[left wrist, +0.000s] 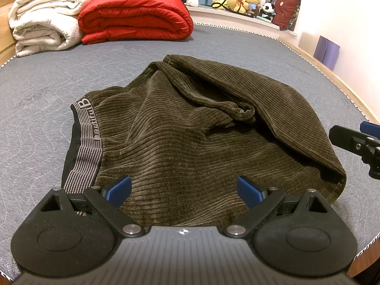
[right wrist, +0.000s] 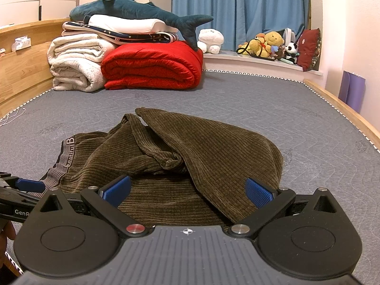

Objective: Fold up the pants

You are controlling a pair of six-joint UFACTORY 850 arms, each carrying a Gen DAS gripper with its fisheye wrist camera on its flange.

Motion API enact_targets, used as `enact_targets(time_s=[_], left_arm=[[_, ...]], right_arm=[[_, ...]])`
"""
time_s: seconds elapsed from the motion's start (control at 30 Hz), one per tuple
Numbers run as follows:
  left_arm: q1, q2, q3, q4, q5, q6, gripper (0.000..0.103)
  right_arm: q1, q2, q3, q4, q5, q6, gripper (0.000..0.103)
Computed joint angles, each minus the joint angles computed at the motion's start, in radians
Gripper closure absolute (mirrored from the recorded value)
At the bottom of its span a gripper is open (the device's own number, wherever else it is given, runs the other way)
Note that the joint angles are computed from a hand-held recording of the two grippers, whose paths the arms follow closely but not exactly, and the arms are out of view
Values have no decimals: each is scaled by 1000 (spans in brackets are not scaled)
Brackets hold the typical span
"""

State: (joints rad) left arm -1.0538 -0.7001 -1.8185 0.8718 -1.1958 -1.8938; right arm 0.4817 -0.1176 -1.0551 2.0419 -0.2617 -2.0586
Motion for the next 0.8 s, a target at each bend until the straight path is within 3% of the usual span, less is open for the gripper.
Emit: enact_targets(time_s=[0.27,0.37,0.43,0.5,0.63,0.73,0.8], left_arm=[[1,-5,-11,15,-29,32,8],[23,9,-38,2,-35,91,33],[41,25,-59,5,-11,138,61],[56,25,-99,26,-17,214,72],[75,97,-31,166,97,183,77],[78,125,44,243,102,128,77],[103,105,46,161,83,187,79]], right_arm=[[-2,1,9,114,-6,-124,4],[-6,-1,10,209,-24,-209,16],[-7,-3,5,274,-32,-251,32],[-9,-5,0,325,-44,-285,44],[-10,2,17,519,-97,-447,61],[-8,-1,14,566,-105,-472,62],[-3,-4,11,602,-100,-494,62]])
